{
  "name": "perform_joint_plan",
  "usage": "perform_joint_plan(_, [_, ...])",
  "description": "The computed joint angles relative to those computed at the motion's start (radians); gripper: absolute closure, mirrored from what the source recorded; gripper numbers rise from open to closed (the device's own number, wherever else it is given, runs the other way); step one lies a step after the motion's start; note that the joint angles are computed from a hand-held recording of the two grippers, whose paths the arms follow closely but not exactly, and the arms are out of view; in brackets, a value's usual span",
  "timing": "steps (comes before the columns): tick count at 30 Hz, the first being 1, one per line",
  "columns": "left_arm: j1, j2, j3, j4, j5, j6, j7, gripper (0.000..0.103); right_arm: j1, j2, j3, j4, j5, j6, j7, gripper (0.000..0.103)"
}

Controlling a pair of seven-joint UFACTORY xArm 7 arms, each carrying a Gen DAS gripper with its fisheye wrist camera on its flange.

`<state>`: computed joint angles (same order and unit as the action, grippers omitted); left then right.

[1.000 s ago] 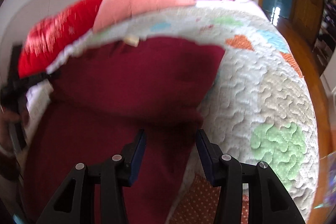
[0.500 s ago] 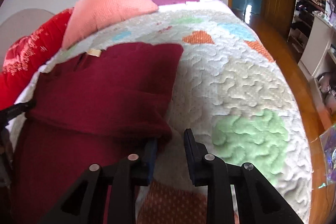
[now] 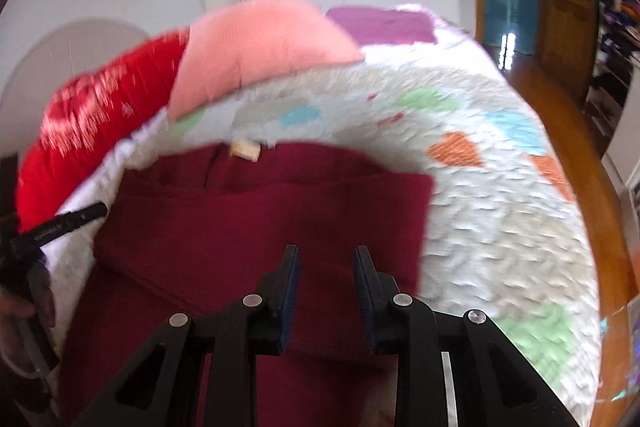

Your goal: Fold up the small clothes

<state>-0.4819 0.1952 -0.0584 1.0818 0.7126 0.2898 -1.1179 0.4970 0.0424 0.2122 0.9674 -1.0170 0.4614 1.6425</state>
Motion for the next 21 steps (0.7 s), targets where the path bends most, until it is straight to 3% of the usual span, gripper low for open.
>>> perform_joint_plan(3, [-0.017,0.063,0.010,0.049,0.007,0.056,-0.008,0.040,0.002,0.101,-0.022,0.064,0.049,0.038,-0.058,0.078])
perform_joint_plan(6, [-0.046,0.085,0.052,0.065,0.089,0.051,-0.083,0.035,0.015,0.114,-0.084,0.051,-0.076,0.017,0.074,0.080])
perform_joint_plan(8, [-0.032,0.090,0.047,0.065,0.067,0.043,-0.078,0.031,0.008,0.104,-0.087,0.045,-0.060,0.038,0.091,0.080])
perform_joint_plan(11, [-0.020,0.085,0.054,0.044,0.046,0.003,-0.088,0.027,-0.004,0.037,-0.066,-0.008,0.005,0.000,0.068,0.077])
perform_joint_plan(14, [-0.025,0.082,0.066,0.029,0.042,-0.021,-0.107,0.026,0.009,-0.028,-0.018,-0.055,-0.008,0.050,0.058,0.077])
perform_joint_plan(17, [-0.038,0.074,0.070,0.029,0.060,-0.002,-0.119,0.026,0.012,-0.027,0.021,-0.086,0.012,0.106,0.054,0.067])
perform_joint_plan(21, [-0.037,0.028,0.048,-0.002,0.071,0.045,-0.110,0.026,-0.004,-0.054,0.013,-0.141,-0.006,0.028,0.131,0.064])
